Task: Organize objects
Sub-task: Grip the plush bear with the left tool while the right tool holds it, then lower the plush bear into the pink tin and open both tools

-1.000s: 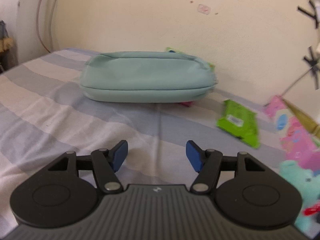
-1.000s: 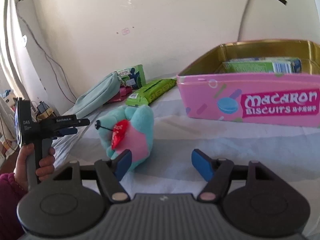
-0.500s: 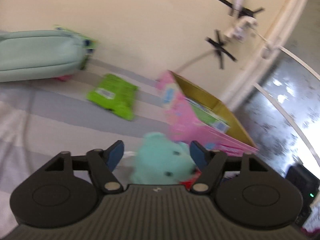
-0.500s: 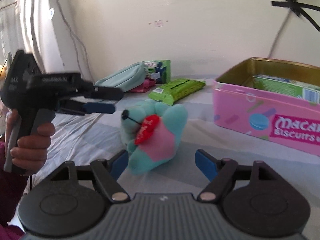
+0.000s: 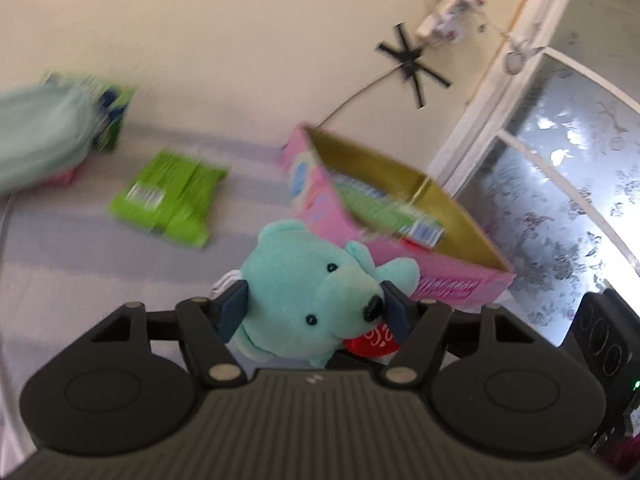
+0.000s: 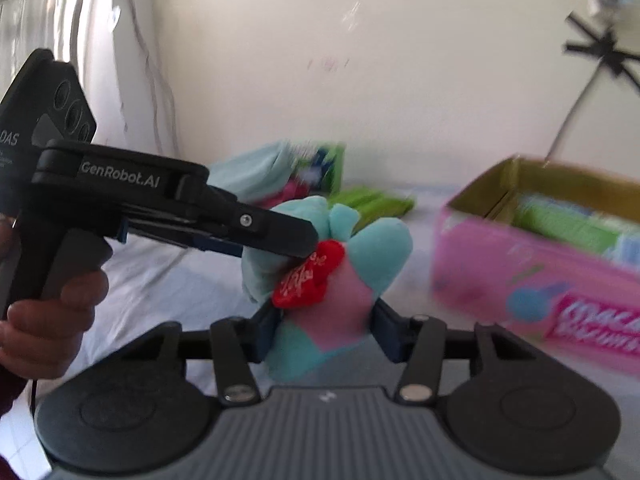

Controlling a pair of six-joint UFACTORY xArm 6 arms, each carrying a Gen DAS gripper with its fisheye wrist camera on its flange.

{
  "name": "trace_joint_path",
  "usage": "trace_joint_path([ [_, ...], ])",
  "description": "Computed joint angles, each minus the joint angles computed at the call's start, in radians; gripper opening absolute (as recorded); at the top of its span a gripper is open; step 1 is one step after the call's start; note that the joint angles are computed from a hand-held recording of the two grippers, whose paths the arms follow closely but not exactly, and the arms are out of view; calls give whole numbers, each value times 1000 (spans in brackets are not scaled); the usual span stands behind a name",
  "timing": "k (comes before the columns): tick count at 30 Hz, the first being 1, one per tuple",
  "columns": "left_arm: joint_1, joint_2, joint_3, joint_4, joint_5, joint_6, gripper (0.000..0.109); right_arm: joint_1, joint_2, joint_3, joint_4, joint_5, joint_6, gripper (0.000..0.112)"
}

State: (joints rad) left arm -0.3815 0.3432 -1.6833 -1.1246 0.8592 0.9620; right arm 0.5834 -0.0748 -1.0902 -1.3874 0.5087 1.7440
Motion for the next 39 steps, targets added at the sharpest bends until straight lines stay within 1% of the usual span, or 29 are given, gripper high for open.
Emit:
trace_joint_path([
  [3, -42, 33, -74, -15, -14, 0, 72, 16, -55, 30, -75, 109, 48, 49],
  [6, -96, 95, -179, -11, -43, -11, 72, 8, -101, 56, -94, 192, 50, 49],
  [8, -129, 149, -263, -1, -55, -40, 72, -11, -123, 69, -109, 226, 59, 49],
  [11, -170, 228, -375, 34, -77, -75, 72, -40, -157, 91, -95, 257, 45, 50],
  [12, -185, 262, -419, 60, -91, -94, 72, -58, -159, 94, -85, 256, 38, 50],
  [14, -208, 323, -497, 133, -113, -159, 73, -101, -133, 82, -64, 241, 19, 56],
  [15, -218, 362, -547, 194, -123, -217, 73, -108, -125, 76, -48, 251, 5, 59],
  [16, -227, 393, -587, 270, -131, -282, 73, -113, -117, 73, -43, 264, 6, 66],
  [17, -233, 423, -628, 358, -129, -363, 73, -115, -113, 73, -38, 272, 10, 66],
  [18, -233, 428, -632, 404, -128, -409, 73, -119, -115, 76, -34, 265, 16, 67],
  [19, -233, 414, -608, 415, -139, -418, 72, -123, -122, 85, -43, 249, 35, 67],
  [20, -231, 390, -570, 396, -151, -395, 72, -125, -129, 96, -54, 241, 54, 69],
  [21, -232, 351, -510, 384, -182, -373, 72, -120, -140, 107, -64, 247, 67, 69],
  [22, -236, 307, -441, 386, -228, -359, 72, -113, -148, 116, -71, 256, 79, 70],
  [25, -237, 205, -301, 362, -295, -306, 72, -73, -182, 147, -81, 298, 130, 70],
  [27, -238, 129, -190, 368, -353, -284, 72, -41, -203, 167, -86, 334, 173, 70],
  [30, -241, 62, -83, 448, -434, -326, 72, 16, -231, 194, -87, 403, 261, 71],
  [31, -241, 35, -37, 478, -463, -343, 72, 35, -241, 204, -83, 423, 297, 74],
  [35, -234, -27, 80, 637, -543, -458, 72, 64, -259, 223, -54, 431, 380, 74],
  [39, -217, -74, 161, 695, -576, -499, 72, 83, -264, 228, -27, 428, 436, 74],
])
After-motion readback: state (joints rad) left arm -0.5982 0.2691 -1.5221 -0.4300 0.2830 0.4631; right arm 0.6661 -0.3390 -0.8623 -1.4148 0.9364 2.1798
